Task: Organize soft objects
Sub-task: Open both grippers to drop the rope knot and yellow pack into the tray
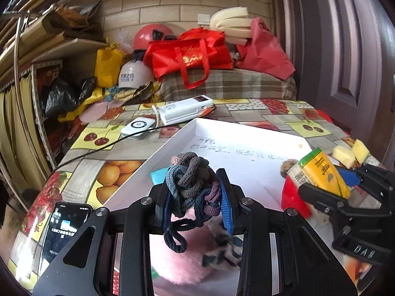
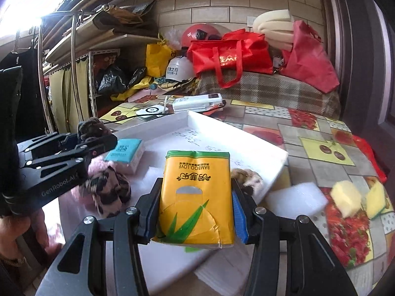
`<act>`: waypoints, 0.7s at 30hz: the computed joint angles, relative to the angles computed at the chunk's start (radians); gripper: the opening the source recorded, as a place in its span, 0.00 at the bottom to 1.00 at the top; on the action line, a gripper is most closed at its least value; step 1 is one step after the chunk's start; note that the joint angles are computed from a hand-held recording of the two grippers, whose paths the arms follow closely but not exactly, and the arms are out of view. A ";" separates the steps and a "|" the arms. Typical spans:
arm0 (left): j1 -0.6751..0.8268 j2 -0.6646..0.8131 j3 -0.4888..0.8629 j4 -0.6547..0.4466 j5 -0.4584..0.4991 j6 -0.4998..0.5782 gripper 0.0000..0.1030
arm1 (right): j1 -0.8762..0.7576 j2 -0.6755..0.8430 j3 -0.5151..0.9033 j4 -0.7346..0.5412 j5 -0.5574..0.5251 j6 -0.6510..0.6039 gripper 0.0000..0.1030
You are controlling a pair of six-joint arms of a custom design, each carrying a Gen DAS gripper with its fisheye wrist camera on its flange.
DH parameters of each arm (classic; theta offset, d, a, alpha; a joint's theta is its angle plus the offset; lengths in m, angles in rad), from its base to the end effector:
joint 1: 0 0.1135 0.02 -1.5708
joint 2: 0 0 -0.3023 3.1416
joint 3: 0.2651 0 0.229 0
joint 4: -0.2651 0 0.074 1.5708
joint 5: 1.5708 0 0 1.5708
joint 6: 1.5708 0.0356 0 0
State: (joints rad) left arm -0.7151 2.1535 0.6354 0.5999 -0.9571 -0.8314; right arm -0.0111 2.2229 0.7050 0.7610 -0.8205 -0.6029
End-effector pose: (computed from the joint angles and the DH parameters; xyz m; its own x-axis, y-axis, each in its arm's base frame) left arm 0.2571 -0.1848 0.0733 -0.4063 -0.2107 -0.8891 -0.4413 0.8973 -0.0110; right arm 0.3468 0.0222 0.0688 -0.2684 -0.3837 -0.8836 -0.8211 0.5708 0.0015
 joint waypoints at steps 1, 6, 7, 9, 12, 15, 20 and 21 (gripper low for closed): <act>0.012 -0.001 0.002 -0.006 0.011 0.000 0.31 | 0.017 -0.001 -0.002 0.010 0.012 0.011 0.48; 0.084 0.003 0.039 -0.079 0.118 -0.011 0.31 | 0.088 0.003 -0.005 0.055 0.082 0.057 0.50; 0.084 0.002 0.036 -0.080 0.116 -0.018 0.34 | 0.095 0.003 -0.003 0.050 0.100 0.056 0.53; 0.066 -0.001 0.033 -0.093 0.073 -0.046 0.47 | 0.099 0.001 0.001 0.032 0.112 0.045 0.79; 0.032 -0.005 0.031 -0.139 -0.018 -0.125 0.90 | 0.077 0.005 -0.023 0.094 0.088 0.067 1.00; 0.012 -0.010 0.007 -0.109 -0.062 -0.133 1.00 | 0.042 0.015 -0.055 0.198 0.044 0.127 1.00; -0.074 0.017 0.098 -0.263 -0.224 -0.139 1.00 | -0.026 0.017 -0.088 0.254 -0.031 0.146 1.00; -0.090 0.024 0.116 -0.286 -0.237 -0.133 1.00 | -0.042 0.016 -0.093 0.257 -0.047 0.141 1.00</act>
State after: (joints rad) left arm -0.8053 2.1771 0.7513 0.3138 -1.1937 -0.9645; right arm -0.0533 2.2388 0.6124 1.0181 -0.8672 -0.4615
